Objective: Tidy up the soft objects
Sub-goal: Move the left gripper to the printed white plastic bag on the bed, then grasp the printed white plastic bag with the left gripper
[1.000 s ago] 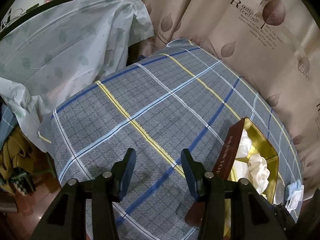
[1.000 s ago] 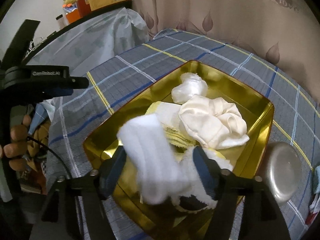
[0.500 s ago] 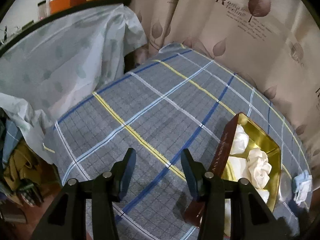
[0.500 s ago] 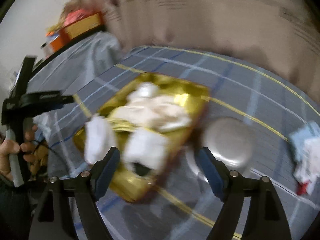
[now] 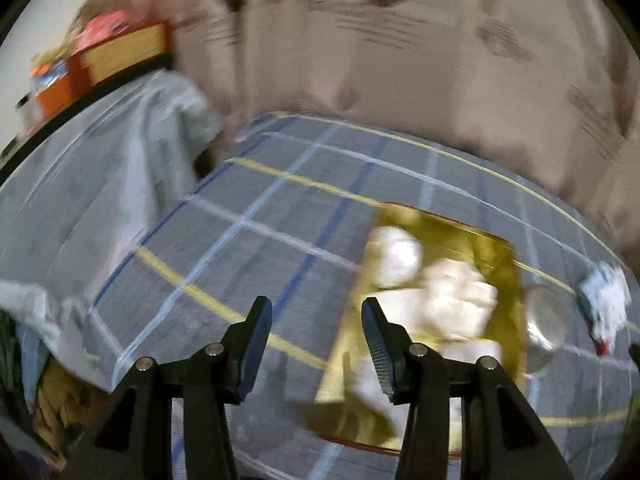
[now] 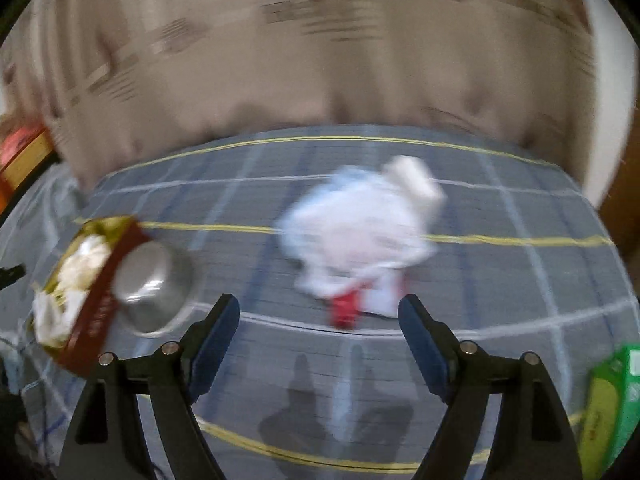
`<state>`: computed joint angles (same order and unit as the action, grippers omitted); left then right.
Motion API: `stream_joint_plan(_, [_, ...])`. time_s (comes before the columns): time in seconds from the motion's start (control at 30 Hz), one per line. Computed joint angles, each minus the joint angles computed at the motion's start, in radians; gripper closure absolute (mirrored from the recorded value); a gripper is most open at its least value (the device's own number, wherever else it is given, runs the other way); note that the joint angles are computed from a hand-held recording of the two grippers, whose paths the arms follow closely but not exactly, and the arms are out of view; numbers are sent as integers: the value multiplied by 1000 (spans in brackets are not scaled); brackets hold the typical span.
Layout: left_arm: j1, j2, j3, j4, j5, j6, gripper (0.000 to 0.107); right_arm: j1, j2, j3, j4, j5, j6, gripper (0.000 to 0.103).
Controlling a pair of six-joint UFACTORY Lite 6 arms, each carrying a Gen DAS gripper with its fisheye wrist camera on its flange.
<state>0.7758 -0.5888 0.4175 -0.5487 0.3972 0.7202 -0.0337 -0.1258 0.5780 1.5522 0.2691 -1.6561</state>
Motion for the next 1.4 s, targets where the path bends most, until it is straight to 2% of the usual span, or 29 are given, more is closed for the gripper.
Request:
stream_joint_plan(0.1, [-268,-52,2,259,-21,-314,59,-162,22,0,26,47,-87,24])
stream_joint_plan(0.13, [-373,-43,37,334,5,-419,59,-212,32,4,32,59,-109,24])
stream_joint_plan(0.2, [-573,-4,71,505,-26,-628,59,-288,38,6,20,81,-124,24])
stream_joint_plan(0.27, [-745,85,142,597,-31,-779,59,-356,30,5,16,104,-135,22])
stream_joint_plan(0.37, [-952,288,279,561,-81,-807,59,-456,11,-3,12,159,-145,15])
stream_joint_plan(0.47, [-1101,521,463,565,-97,-841,59,-527,-8,-9,6,182,-146,14])
stream_joint_plan(0.53, [-1168,693,619,456,-88,-750,59,-553,-2,-2,30,184,-172,12])
stream_joint_plan(0.63, [-1218,885,823,336,-40,-649,59,-566,34,21,91,164,-235,12])
stream_joint_plan(0.73, [-1264,1042,1006,353,14,-662,59,-563,48,32,206,91,-359,11])
stream_joint_plan(0.83, [-1302,1178,1171,403,61,-687,59,-591,59,49,281,61,-440,6])
stream_joint_plan(1.03, [-1332,1450,1520,439,192,-706,59,-667,95,95,221,96,-363,5])
stream_joint_plan(1.13, [-1328,1575,1692,386,276,-661,59,-669,98,100,220,93,-362,5])
stream_joint_plan(1.3, [-1323,1748,1918,376,363,-673,58,-665,111,110,182,101,-322,5])
stream_joint_plan(1.33, [-1325,1759,1933,375,360,-678,56,-663,114,111,181,101,-321,5])
stream_joint_plan(1.4, [-1328,1765,1929,356,341,-663,45,-656,118,111,178,98,-319,5])
